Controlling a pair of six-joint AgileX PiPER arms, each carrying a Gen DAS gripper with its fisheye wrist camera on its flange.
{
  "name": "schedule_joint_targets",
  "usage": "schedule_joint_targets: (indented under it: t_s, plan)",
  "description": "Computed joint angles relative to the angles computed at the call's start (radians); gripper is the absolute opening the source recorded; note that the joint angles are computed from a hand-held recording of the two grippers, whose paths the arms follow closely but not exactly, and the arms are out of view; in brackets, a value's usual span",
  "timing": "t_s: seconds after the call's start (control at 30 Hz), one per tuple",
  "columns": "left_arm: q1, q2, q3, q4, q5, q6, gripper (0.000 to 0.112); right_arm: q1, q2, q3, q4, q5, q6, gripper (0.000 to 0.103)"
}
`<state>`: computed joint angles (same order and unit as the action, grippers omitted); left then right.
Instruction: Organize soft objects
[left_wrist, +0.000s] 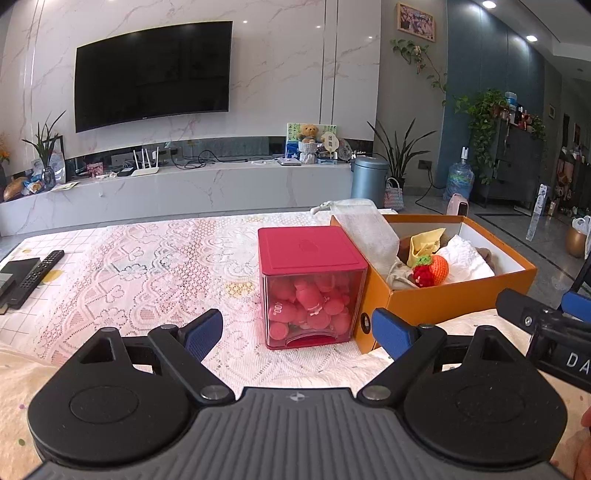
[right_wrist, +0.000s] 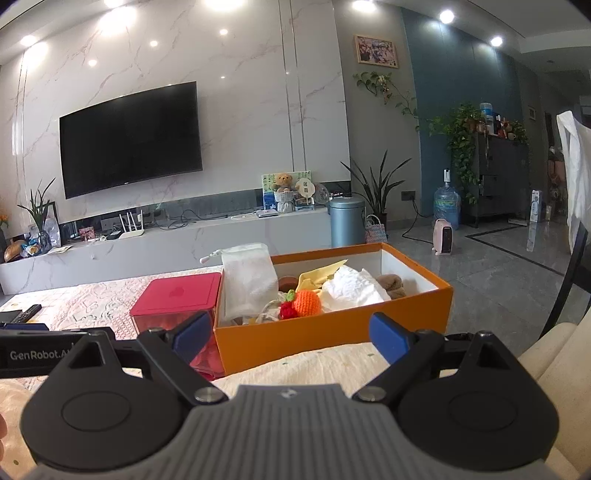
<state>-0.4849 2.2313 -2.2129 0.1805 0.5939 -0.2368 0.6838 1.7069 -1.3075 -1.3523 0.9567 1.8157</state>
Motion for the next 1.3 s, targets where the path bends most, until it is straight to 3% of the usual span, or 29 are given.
schedule_joint_targets:
  t_s: [1.3]
  plan:
    - [-0.002, -0.01, 0.001, 0.01, 0.027, 0.007, 0.103, -0.011, 0.012, -0.013, 0.021, -0.023, -0.024, 0.091]
